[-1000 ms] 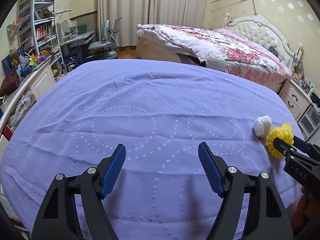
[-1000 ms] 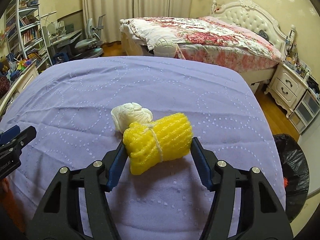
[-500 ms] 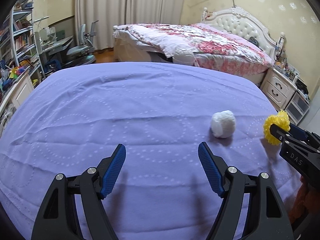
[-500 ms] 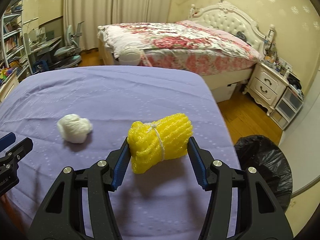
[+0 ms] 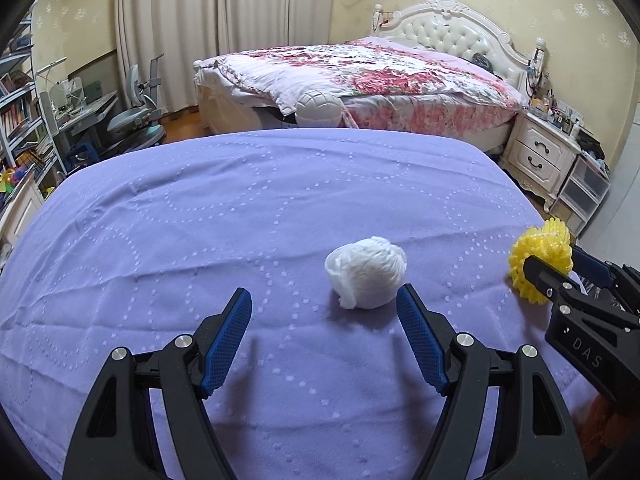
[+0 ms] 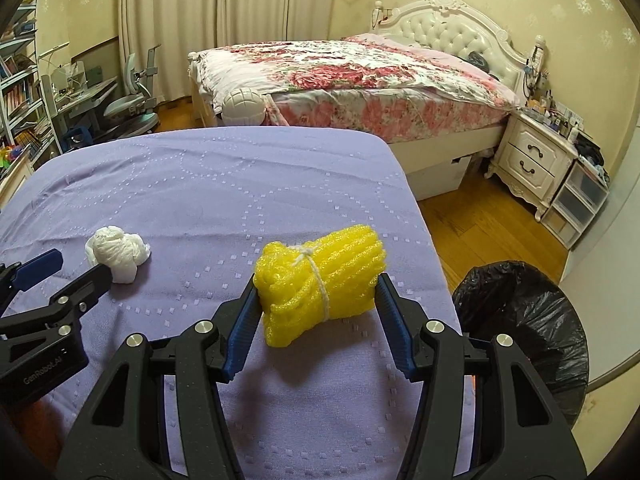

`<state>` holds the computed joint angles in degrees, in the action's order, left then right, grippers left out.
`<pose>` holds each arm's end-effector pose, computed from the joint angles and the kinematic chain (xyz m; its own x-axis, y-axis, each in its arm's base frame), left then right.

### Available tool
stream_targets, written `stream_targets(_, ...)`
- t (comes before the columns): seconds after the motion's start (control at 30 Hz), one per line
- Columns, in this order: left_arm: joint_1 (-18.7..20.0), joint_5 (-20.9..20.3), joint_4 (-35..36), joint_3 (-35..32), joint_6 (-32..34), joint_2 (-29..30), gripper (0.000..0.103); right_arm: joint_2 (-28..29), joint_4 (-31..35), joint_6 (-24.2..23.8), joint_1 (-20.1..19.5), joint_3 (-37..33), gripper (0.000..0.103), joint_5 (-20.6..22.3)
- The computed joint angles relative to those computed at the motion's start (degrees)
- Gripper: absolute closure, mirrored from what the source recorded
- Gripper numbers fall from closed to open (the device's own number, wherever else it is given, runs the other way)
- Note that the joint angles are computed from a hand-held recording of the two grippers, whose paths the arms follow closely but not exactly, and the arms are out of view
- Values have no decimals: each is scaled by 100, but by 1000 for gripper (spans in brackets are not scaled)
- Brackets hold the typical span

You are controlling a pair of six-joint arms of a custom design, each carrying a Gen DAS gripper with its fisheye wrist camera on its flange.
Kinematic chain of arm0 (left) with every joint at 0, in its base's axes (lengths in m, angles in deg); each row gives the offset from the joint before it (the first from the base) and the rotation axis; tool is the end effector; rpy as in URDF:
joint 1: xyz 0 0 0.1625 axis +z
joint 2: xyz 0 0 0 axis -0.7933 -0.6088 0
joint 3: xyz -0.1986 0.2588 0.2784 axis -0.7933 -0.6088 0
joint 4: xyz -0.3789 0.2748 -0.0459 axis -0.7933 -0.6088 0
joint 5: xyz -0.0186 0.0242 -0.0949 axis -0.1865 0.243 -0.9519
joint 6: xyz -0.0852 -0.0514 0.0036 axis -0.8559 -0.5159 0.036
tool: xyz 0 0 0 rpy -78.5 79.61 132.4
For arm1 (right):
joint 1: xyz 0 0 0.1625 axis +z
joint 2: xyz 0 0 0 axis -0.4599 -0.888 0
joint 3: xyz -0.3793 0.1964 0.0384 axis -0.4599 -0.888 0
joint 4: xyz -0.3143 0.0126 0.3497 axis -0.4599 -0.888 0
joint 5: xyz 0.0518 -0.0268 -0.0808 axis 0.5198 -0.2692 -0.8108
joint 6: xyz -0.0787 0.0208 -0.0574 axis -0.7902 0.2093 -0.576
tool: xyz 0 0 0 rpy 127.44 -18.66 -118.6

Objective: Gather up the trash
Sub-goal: 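Grasp the white crumpled tissue with the left tool while the right tool holds the mesh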

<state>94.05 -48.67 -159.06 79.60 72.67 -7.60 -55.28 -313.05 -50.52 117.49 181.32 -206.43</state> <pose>-0.2328 -0.4835 0.0020 -0.7008 0.2587 -0.6648 0.6129 0.6952 -0.3756 0.0747 -0.4448 0.1482 -0.6592 0.1534 0.7362 -0.4589 0.6935 -0.5554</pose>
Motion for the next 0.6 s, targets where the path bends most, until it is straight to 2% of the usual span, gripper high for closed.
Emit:
stream_targets(0.37,60,-13,341,-346,37,217,30,-107,148,125,-73,61,47,128)
stream_targets(0.6,137,-248,686,-382,-54,158,54,-116,184,123,-82,54,47,128)
